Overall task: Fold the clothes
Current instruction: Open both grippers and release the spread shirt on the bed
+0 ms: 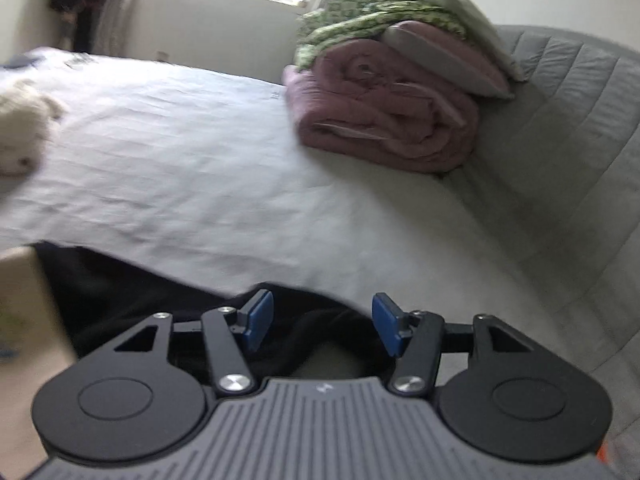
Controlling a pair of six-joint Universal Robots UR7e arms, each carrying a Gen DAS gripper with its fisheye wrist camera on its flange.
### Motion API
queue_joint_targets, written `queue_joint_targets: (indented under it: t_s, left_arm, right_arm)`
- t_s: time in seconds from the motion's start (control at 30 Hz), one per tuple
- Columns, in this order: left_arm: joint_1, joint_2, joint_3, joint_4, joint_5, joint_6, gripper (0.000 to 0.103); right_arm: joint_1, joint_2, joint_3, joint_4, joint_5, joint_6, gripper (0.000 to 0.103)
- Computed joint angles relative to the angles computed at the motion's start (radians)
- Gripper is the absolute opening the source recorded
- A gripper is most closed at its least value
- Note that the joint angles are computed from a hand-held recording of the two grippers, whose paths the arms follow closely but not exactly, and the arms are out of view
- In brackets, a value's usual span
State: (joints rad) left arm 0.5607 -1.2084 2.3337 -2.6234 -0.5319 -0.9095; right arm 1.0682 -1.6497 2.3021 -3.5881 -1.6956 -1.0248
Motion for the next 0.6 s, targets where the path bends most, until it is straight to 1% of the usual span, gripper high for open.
queue_joint_targets:
  t_s: [0.1,0.13,0.17,0.27,0.33,0.43,0.5,0.53,0.6]
  left_arm:
    - [-0.060,-0.024,0.072,-0.019,-0.081,-0.069,0.059]
    - [-0.082,-0.031,0.095,-0.025,-0.107,-0.095,0.059]
    - [-0.102,-0.036,0.114,-0.021,-0.133,-0.133,0.059]
    - [-0.160,-0.025,0.149,0.000,-0.165,-0.257,0.059]
    - [-0.198,-0.004,0.166,0.001,-0.180,-0.330,0.059]
    - [-0.228,0.054,0.164,-0.024,-0.197,-0.415,0.059]
    - [-0.243,0.112,0.160,-0.066,-0.206,-0.407,0.060]
    - [-0.250,0.140,0.154,-0.061,-0.202,-0.411,0.060]
    - [-0.249,0.183,0.146,-0.046,-0.227,-0.425,0.060]
  right_arm:
    - [-0.048,-0.143,0.108,0.147,0.107,0.046,0.058]
    - [-0.069,-0.190,0.143,0.193,0.139,0.048,0.058]
    - [-0.092,-0.237,0.177,0.241,0.172,0.047,0.058]
    - [-0.156,-0.358,0.257,0.374,0.239,0.019,0.058]
    - [-0.190,-0.414,0.294,0.446,0.259,0.012,0.058]
    - [-0.238,-0.474,0.326,0.557,0.274,0.028,0.058]
    - [-0.272,-0.522,0.344,0.630,0.291,0.030,0.058]
    - [-0.295,-0.556,0.351,0.674,0.310,0.027,0.058]
    - [-0.343,-0.626,0.364,0.772,0.350,0.012,0.058]
